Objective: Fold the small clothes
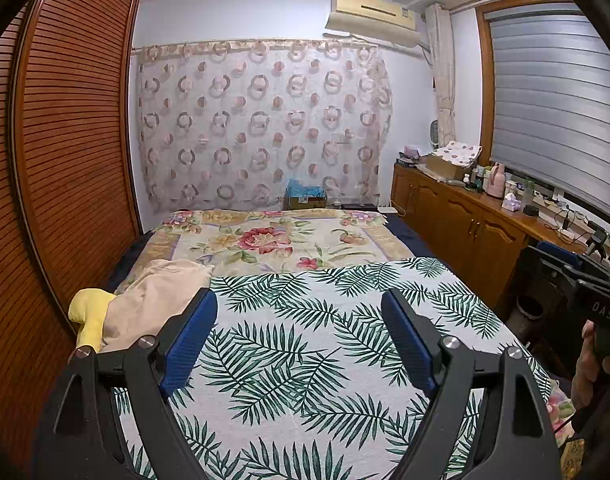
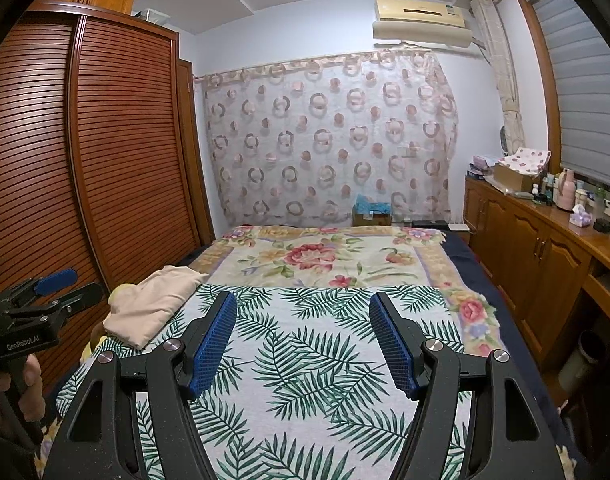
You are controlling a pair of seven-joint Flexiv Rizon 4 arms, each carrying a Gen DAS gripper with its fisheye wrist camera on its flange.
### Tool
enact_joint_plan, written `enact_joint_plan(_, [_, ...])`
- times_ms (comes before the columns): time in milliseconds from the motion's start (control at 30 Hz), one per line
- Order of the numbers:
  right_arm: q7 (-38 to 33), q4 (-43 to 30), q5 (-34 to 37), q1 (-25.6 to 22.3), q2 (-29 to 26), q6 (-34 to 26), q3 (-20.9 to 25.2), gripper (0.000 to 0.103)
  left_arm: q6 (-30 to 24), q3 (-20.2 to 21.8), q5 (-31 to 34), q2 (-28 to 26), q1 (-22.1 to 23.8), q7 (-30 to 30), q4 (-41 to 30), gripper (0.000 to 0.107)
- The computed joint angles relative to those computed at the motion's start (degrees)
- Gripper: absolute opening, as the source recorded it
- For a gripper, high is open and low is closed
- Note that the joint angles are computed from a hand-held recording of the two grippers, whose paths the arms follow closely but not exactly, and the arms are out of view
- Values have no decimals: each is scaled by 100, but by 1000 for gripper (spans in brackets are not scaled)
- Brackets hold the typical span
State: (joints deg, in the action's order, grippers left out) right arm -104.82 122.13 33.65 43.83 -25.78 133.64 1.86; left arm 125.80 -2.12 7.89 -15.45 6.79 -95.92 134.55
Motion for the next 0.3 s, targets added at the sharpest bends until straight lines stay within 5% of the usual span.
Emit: enact_joint_plan(300, [-21,-6,16,-2,13,-23,-8,71,-11,1,30,21,14,-26,3,84])
